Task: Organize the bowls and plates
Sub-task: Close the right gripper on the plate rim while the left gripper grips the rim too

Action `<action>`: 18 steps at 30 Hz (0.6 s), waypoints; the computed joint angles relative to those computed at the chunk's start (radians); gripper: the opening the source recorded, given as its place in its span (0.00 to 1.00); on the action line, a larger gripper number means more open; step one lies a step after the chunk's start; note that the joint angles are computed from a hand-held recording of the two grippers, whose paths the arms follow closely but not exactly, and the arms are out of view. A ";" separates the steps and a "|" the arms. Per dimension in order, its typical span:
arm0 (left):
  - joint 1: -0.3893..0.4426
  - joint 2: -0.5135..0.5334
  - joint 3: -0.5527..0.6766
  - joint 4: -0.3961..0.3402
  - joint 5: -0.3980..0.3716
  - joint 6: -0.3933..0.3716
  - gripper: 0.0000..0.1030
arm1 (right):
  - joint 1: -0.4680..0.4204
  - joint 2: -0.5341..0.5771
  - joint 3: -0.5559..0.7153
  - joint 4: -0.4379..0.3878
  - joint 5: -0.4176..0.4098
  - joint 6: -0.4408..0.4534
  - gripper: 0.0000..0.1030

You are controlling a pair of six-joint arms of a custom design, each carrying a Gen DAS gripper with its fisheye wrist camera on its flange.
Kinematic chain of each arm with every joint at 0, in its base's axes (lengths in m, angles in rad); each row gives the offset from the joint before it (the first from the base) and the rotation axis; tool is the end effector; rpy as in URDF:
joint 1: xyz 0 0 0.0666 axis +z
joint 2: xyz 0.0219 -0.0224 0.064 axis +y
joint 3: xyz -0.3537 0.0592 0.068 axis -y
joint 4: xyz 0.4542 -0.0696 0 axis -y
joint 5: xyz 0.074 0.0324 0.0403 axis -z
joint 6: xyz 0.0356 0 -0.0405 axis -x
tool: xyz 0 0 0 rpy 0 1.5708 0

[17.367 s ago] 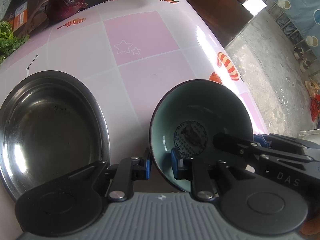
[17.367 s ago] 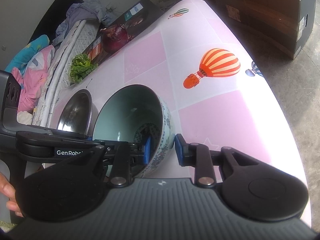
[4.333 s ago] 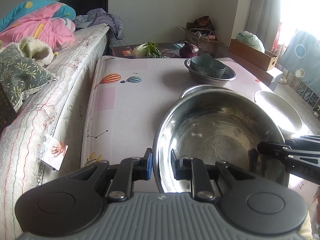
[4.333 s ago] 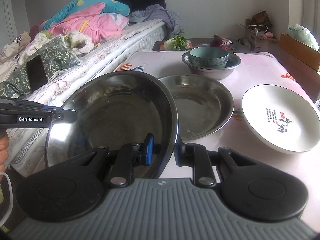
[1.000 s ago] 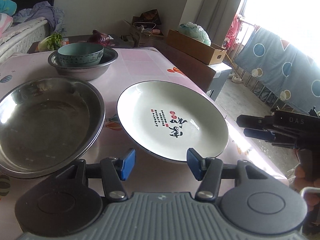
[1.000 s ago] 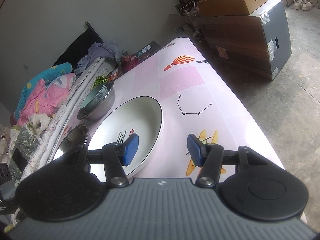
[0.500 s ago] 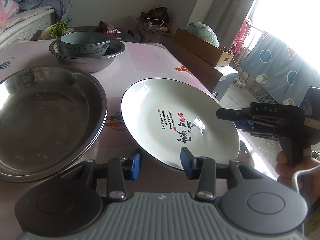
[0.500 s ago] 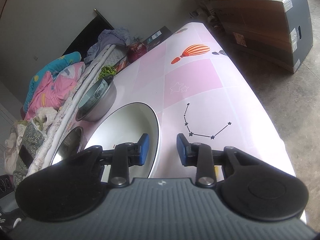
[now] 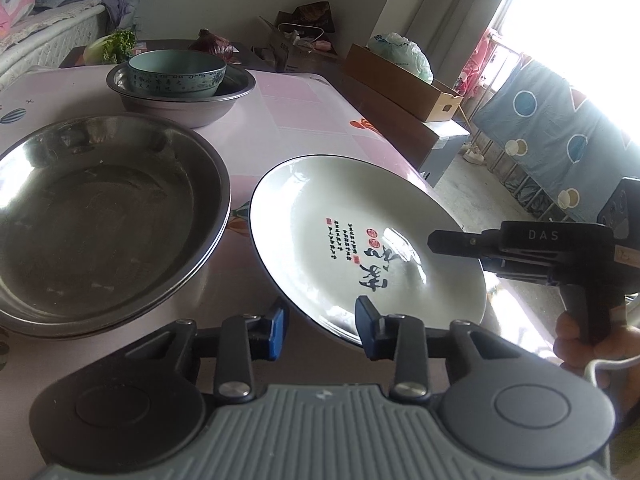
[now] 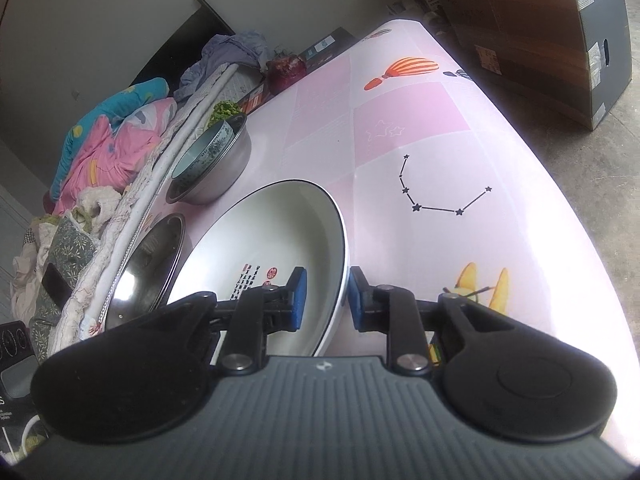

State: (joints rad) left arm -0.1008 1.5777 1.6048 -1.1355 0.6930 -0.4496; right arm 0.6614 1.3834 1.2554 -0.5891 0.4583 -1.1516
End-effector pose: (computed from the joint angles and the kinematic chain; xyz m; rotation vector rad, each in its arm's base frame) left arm 0.5861 -0.0825 0.4053 0.8725 2.3179 -0.7767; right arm 0.4463 0.3269 0.3630 0.7709 2.1067 0.4781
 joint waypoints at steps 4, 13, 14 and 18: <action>0.032 -0.013 -0.010 -0.069 0.027 -0.101 0.35 | 0.059 -0.003 0.007 -0.053 0.055 -0.060 0.21; 0.105 -0.040 -0.030 -0.209 0.064 -0.277 0.35 | 0.194 0.029 0.055 -0.162 0.168 -0.219 0.22; 0.112 -0.042 -0.032 -0.219 0.066 -0.291 0.35 | 0.206 0.036 0.062 -0.169 0.178 -0.233 0.22; 0.143 -0.049 -0.037 -0.256 0.074 -0.334 0.35 | 0.247 0.072 0.102 -0.204 0.211 -0.274 0.22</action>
